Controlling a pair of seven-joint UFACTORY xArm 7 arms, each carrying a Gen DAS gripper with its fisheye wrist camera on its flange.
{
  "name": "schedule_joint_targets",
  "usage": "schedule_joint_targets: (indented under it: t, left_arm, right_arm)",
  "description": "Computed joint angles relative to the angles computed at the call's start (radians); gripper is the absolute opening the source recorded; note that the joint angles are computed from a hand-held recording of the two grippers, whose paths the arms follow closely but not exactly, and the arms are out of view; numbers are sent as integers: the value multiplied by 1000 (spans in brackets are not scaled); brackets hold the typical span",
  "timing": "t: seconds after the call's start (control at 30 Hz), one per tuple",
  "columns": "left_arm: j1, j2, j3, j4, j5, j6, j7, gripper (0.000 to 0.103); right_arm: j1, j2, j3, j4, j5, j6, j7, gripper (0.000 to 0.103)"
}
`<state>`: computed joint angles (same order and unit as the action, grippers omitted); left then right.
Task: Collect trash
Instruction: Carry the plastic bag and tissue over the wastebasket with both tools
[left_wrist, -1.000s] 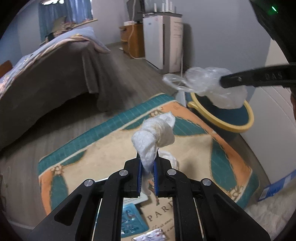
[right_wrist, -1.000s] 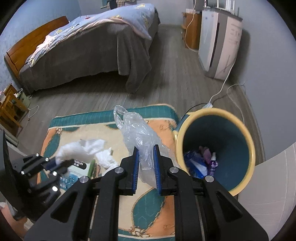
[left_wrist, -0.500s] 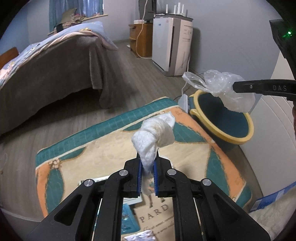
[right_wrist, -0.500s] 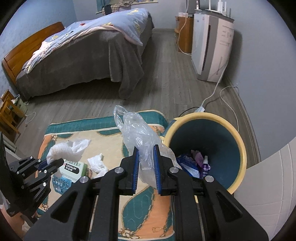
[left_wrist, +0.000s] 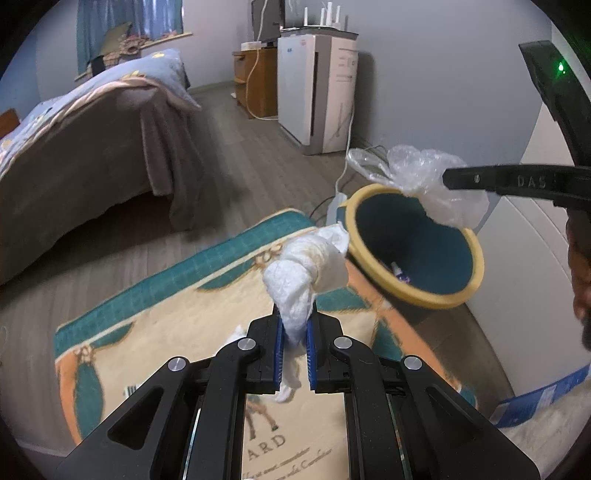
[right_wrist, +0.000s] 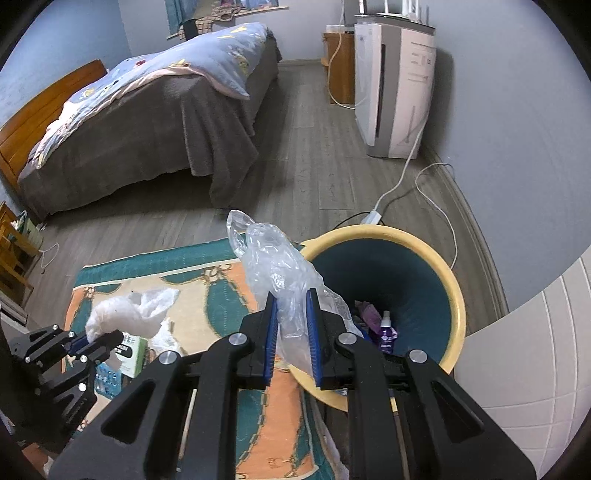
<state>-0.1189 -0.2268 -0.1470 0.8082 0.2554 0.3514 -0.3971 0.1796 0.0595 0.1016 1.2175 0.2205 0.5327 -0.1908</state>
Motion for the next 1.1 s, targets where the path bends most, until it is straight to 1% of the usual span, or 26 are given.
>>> schedule_joint_targets:
  t: [0.1, 0.23, 0.33, 0.5, 0.73, 0.87, 0.97, 1.1]
  left_arm:
    - [-1, 31, -10, 39, 21, 6, -9, 11]
    - [-24, 74, -5, 88, 7, 12, -3, 11]
    - [-41, 106, -3, 124, 7, 22, 4, 11]
    - [-68, 160, 0, 185, 27, 29, 5, 11]
    - [-116, 247, 9, 270, 47, 48, 16, 11]
    - [-139, 297, 15, 309, -1, 36, 56, 11]
    - [-157, 336, 20, 342, -11, 39, 71, 11]
    - [-183, 385, 33, 387, 4, 48, 79, 11]
  right_arm:
    - [-11, 11, -9, 10, 2, 3, -1, 14]
    - [-24, 21, -16, 15, -10, 4, 7, 14]
    - [-38, 28, -21, 17, 2, 11, 6, 14]
    - [-59, 52, -33, 29, -13, 18, 23, 14]
    - [-107, 97, -56, 50, -15, 44, 85, 14]
    - [-124, 122, -64, 60, -35, 58, 124, 14]
    - [-124, 128, -64, 64, -64, 61, 154, 14]
    - [-115, 128, -62, 63, -106, 49, 184, 14]
